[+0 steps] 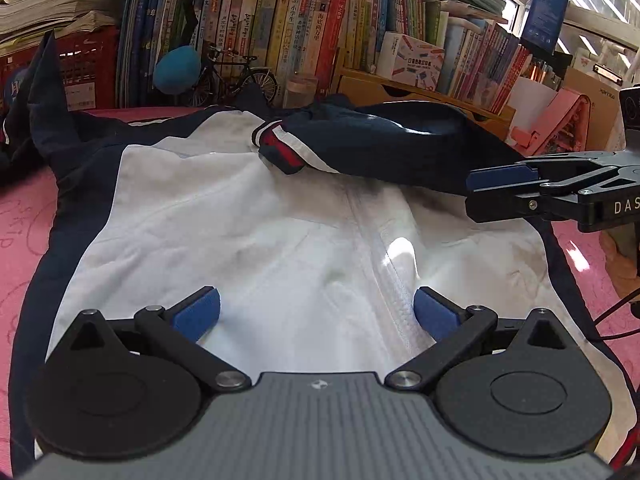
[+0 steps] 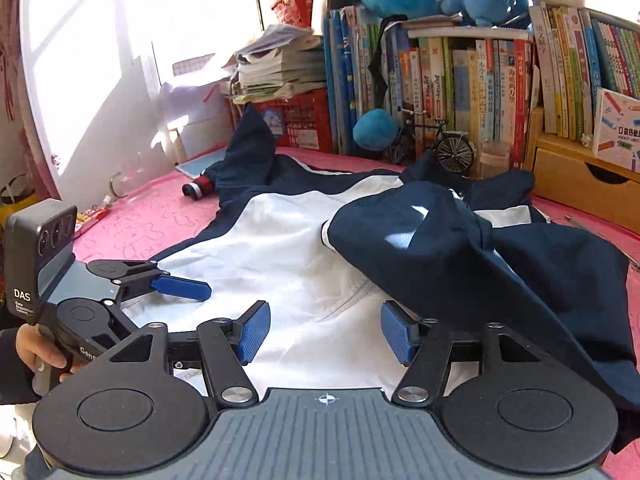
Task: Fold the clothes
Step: 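Lay the navy sleeve across the white jacket body and open the right gripper, then grasp the striped cuff with the left gripper and bring it over the jacket body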
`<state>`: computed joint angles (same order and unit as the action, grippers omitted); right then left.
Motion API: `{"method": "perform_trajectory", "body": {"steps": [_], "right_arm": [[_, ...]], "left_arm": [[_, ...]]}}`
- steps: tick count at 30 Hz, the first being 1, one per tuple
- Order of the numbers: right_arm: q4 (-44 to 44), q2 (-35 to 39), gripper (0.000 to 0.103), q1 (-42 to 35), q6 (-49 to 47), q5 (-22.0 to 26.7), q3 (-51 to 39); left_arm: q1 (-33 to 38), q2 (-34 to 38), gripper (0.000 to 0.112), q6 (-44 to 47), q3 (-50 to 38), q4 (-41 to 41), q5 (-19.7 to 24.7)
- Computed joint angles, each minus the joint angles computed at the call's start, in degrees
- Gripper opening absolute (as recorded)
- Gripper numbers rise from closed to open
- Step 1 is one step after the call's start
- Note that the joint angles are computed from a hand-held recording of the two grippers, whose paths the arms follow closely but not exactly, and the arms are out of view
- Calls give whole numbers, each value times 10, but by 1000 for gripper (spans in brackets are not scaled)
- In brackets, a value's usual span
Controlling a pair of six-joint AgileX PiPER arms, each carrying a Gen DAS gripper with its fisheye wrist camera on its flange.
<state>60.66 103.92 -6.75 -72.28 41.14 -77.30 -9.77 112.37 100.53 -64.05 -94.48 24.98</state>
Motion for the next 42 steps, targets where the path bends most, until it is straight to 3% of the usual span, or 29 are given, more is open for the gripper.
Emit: {"method": "perform_trajectory", "body": {"steps": [3,7,8,10,12,14,16,18,20,24,26,29,31,32,37,39,40,42], "right_arm": [[16,-37,75,-35,-12,-35,39],[68,-34,75,-87,-16,-35,35],[100,-13,76,-99,-12,-12,9],[141,37,88,-111,34,31,-59],[109,113,95,-93,148,51,-173],[47,191,94,-63,254,53,-283],[3,231,81,-28,283,74,-332],[-2,210,80,4,220,78,-290],[11,157,83,33,105,69,-202],[4,77,85,60,-30,70,-67],[-13,41,85,73,-74,39,-13],[-6,0,88,90,-130,-22,53],[5,-12,89,95,-150,-35,73],[11,-16,90,97,-158,-39,81],[10,-22,94,111,-170,-66,97],[17,-25,95,112,-180,-72,108],[18,-26,95,112,-182,-73,110],[20,-28,95,108,-183,-72,114]], "left_arm": [[8,-9,103,38,20,-43,20],[56,-25,103,-35,13,37,130],[63,-31,103,-44,15,35,136],[74,-40,103,-71,14,37,136],[82,-49,103,-74,19,24,127],[86,-62,103,-86,27,-8,104],[113,-65,103,-116,19,-6,139],[143,-58,103,-144,2,-4,192],[157,-47,103,-161,-18,-8,213],[142,-18,103,-206,-81,34,192],[124,-4,103,-237,-115,72,183],[64,10,103,-355,-184,217,142],[2,22,103,-468,-224,331,79],[-18,44,103,-525,-259,388,70],[-93,185,103,-806,-499,662,126],[-125,217,102,-869,-536,777,114],[-139,222,99,-897,-532,834,98],[-147,220,76,-935,-511,893,78]]}}
